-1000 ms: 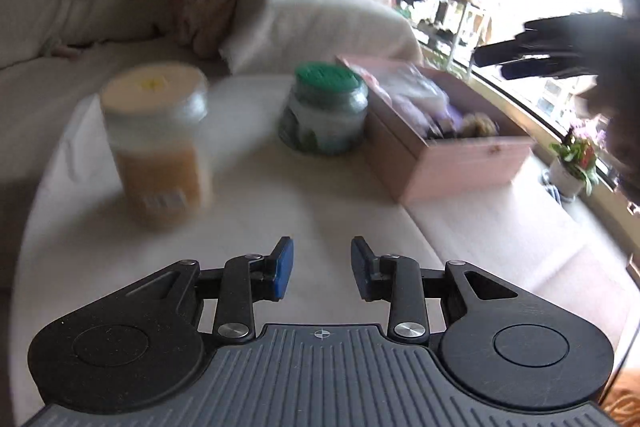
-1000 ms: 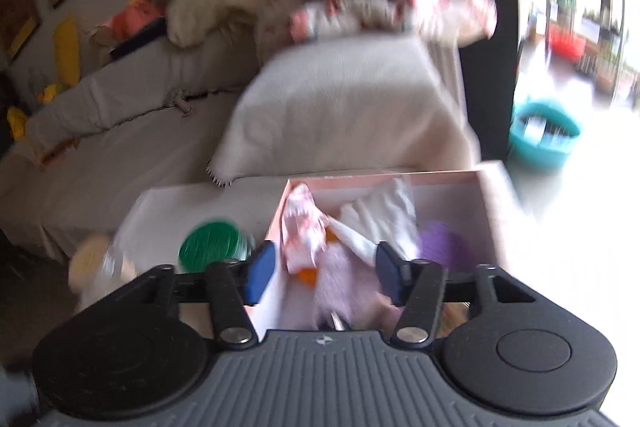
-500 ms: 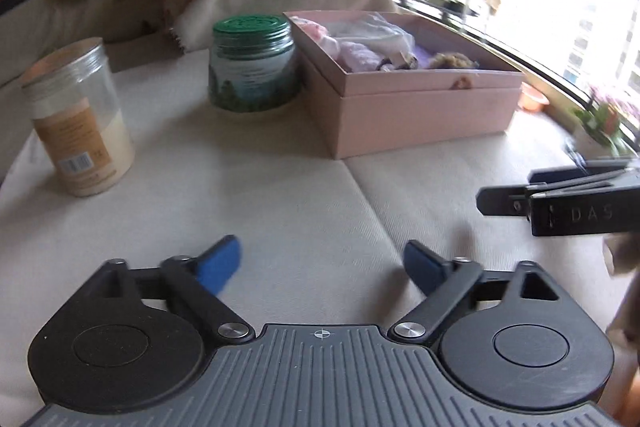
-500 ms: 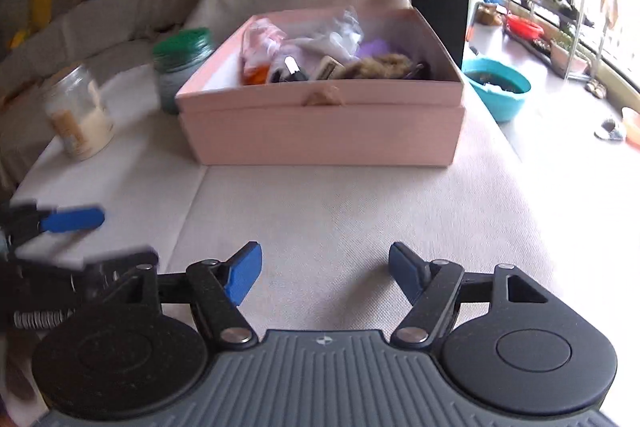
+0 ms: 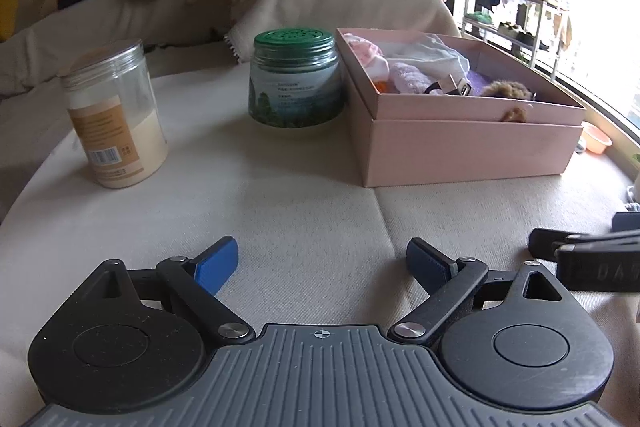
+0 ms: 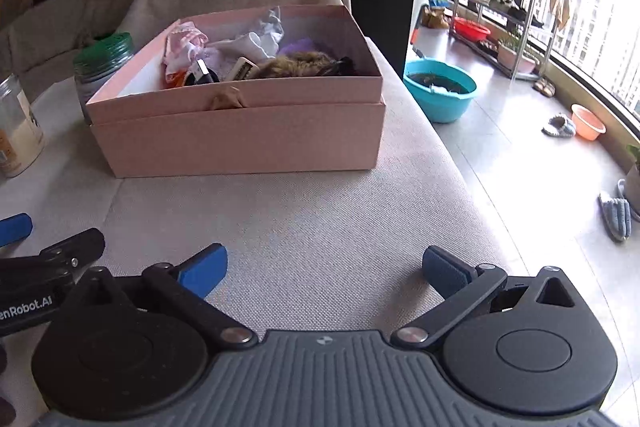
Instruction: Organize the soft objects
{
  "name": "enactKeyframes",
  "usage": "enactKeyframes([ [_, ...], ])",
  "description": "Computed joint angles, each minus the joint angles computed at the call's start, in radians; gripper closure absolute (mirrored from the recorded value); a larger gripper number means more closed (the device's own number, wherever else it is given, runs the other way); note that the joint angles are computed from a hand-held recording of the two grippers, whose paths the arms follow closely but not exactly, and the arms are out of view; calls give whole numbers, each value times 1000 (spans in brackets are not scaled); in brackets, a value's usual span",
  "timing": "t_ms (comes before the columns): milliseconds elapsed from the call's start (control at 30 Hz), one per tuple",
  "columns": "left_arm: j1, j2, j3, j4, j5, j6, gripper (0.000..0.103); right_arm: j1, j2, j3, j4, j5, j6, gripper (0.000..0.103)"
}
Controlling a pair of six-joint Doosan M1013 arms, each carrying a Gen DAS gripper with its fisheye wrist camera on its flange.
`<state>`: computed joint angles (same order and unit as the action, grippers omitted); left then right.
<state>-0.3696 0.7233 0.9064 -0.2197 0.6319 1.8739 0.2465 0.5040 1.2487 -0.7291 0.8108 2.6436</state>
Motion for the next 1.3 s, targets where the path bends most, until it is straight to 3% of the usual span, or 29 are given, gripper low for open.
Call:
enactKeyframes([
  [67, -3, 3, -2, 2, -4, 0, 8, 6, -8, 33, -77, -55, 52, 0],
  [1300, -3, 4, -4, -6, -5, 7, 8, 7, -5, 32, -96, -48, 87, 0],
])
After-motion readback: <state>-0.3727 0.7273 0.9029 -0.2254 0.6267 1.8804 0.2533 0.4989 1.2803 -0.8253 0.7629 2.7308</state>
